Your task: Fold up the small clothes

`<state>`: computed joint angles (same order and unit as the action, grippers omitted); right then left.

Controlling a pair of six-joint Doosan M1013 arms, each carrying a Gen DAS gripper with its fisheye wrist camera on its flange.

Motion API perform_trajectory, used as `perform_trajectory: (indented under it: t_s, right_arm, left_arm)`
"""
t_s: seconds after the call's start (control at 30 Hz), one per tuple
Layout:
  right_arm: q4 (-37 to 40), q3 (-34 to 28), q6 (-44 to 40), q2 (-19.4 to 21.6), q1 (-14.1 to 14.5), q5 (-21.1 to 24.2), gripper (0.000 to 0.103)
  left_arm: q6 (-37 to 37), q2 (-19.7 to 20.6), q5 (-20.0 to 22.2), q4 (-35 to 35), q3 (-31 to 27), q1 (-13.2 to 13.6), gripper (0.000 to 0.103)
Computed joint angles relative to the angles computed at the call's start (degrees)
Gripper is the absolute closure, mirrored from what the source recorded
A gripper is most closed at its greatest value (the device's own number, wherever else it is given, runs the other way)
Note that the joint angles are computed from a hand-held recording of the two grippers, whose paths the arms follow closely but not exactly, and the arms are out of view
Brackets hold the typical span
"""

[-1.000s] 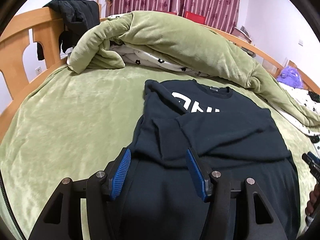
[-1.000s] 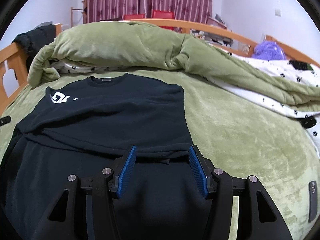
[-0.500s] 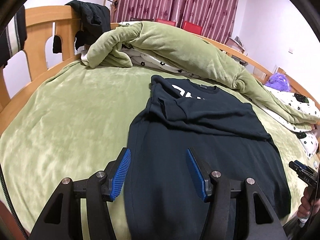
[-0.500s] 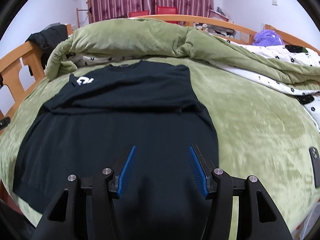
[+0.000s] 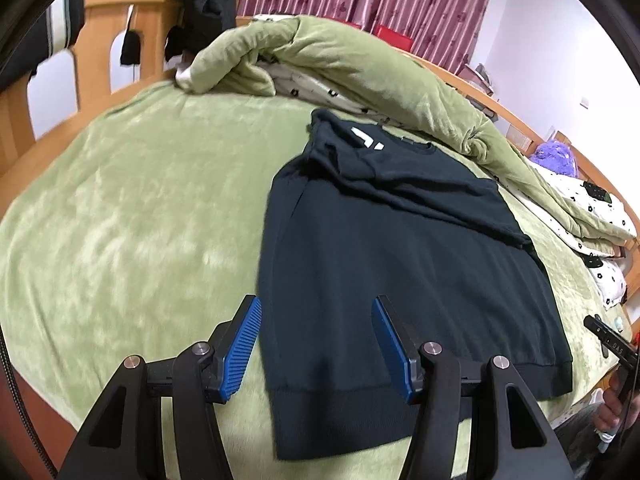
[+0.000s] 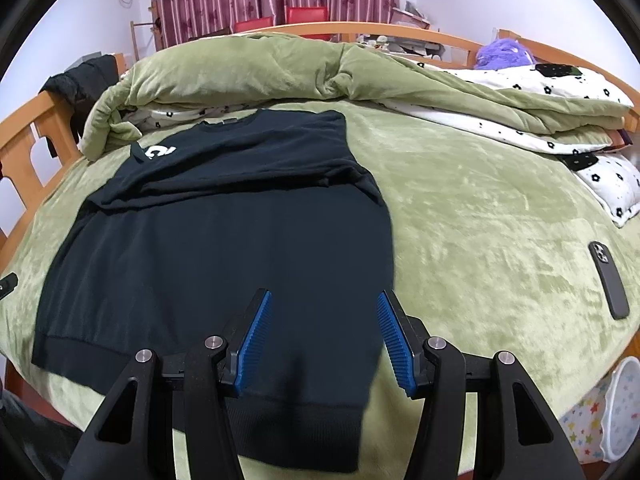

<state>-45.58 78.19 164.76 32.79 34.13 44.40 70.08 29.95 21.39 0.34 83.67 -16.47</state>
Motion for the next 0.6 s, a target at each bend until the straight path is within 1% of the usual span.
perform_trajectory:
  t_s: [0.1,0.17,0.3,0.4,0.43,0.53,0.6]
  right_arm:
    - [1.8,1.5,0.0,-0.7,-0.3,-1.0,0.049]
    - [3.3,2.3,0.0,-1.0,-0.7,-1.6,0.049]
    - [5.7,4.3,0.3,-1.5,-1.1,-3.1,0.049]
    - [7.3,5.2,-0.6,-1.5,-1.1,-3.9,0.049]
    - [8.0,5.5,-1.1,-1.4,-1.0,-4.0,0.049]
    - [11.4,6.2,-2.5,-1.0,-1.2,-5.0,0.049]
    - [12.8,6.5,-2.6,-0.9,-1.4,-6.1,0.049]
  left_arm:
    - [-2.0,-0.1,0.4,1.9,1.0,0.1,0.048]
    - [0.9,0.0,0.8,-1.7,1.3,0.5,0.048]
    - [0.7,0.5,1.6,-0.6,1.6,0.4,0.050]
    - [6.4,1.2,2.4,-7.9,1.6,0.9,0.050]
    - [7.4,1.4,2.7,-9.2,1.5,1.0,0.050]
    - [12.9,2.4,4.5,-15.4,0.9,1.3,0.050]
    - [13.3,2.9,5.2,-16.0,0.7,1.2,0.050]
